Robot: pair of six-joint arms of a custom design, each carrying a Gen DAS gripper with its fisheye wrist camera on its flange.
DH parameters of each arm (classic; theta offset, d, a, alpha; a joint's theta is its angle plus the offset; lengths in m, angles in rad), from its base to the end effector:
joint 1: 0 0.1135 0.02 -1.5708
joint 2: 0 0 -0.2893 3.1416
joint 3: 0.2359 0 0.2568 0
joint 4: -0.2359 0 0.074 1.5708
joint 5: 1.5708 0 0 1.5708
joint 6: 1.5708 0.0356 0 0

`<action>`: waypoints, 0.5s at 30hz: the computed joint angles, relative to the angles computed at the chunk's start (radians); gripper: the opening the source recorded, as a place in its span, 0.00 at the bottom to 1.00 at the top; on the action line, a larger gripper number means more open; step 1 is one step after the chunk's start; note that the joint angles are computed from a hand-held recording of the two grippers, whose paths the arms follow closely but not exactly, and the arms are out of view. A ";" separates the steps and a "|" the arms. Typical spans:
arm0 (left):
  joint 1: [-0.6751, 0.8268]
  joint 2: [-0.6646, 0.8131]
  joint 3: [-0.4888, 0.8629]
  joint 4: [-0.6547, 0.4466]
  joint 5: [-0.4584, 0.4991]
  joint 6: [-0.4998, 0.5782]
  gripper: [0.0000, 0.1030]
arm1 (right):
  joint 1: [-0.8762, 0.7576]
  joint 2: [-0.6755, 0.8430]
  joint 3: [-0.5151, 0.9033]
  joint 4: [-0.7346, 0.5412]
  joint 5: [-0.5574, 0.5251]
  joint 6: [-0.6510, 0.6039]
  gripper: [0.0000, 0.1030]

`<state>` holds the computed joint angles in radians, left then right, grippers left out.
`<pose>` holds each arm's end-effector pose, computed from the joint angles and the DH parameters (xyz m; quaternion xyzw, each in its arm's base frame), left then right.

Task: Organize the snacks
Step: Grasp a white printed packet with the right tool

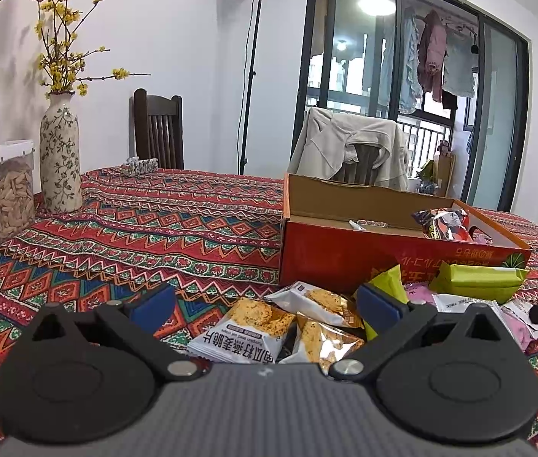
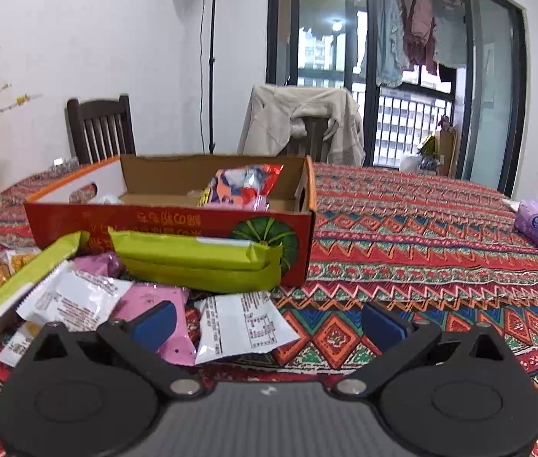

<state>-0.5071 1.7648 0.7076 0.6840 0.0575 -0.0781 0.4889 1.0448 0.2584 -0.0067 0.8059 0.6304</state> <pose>0.3073 -0.1731 0.1694 0.1916 0.8033 -0.1853 0.5326 0.1558 0.0538 0.1591 0.2085 0.8386 -0.1224 0.4882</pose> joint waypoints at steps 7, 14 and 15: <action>0.006 0.001 0.011 -0.022 0.015 -0.004 1.00 | -0.110 0.115 0.072 0.014 -0.081 -0.129 0.99; 0.008 0.003 0.015 -0.027 0.019 -0.005 1.00 | -0.228 0.205 0.094 0.092 -0.244 -0.204 0.80; 0.007 0.005 0.017 -0.028 0.019 -0.005 1.00 | -0.235 0.200 0.086 0.103 -0.257 -0.201 0.80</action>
